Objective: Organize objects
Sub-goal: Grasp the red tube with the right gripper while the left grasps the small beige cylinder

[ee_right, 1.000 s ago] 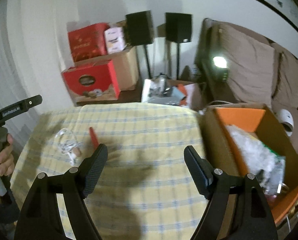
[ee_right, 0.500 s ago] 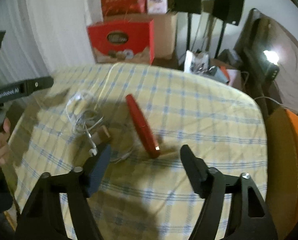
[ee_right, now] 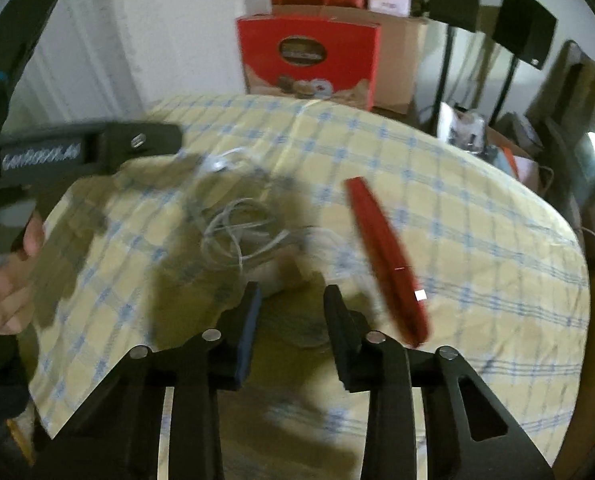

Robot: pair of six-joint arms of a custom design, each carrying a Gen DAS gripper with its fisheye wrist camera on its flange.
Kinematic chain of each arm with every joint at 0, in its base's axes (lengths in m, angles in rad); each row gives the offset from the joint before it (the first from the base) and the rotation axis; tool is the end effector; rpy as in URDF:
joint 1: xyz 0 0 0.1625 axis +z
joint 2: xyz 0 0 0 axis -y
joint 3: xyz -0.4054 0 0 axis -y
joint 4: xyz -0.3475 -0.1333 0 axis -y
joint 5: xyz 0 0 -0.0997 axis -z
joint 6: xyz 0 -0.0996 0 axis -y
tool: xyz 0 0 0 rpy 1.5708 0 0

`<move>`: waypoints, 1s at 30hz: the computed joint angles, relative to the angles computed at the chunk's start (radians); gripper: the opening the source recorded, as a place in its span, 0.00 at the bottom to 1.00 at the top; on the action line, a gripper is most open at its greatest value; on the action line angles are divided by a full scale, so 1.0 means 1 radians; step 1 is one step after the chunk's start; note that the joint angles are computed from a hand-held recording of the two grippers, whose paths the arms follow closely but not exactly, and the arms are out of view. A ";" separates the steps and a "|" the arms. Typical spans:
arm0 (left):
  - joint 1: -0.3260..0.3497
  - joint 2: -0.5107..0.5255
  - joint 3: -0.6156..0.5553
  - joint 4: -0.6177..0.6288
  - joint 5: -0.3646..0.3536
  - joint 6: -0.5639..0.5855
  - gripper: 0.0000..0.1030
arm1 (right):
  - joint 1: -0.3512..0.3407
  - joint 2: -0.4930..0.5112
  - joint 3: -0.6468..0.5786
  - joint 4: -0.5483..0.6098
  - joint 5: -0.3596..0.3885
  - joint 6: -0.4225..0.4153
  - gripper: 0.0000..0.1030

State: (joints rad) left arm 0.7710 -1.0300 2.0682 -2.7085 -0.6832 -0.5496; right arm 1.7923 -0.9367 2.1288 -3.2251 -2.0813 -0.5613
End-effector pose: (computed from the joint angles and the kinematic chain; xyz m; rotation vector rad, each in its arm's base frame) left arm -0.2052 -0.4929 0.1580 0.2417 2.3747 -0.8015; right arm 0.1917 -0.4659 0.1329 0.8202 -2.3939 0.4743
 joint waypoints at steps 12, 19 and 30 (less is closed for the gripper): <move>-0.008 0.006 -0.001 -0.021 -0.016 0.021 0.94 | 0.018 -0.044 0.045 0.071 0.075 0.002 0.12; 0.007 0.004 0.024 -0.177 -0.309 0.266 0.76 | -0.042 -0.108 0.061 -0.097 0.029 0.024 0.34; -0.034 0.143 -0.015 -0.174 -0.305 0.347 0.43 | -0.083 -0.106 0.051 -0.086 -0.009 0.043 0.35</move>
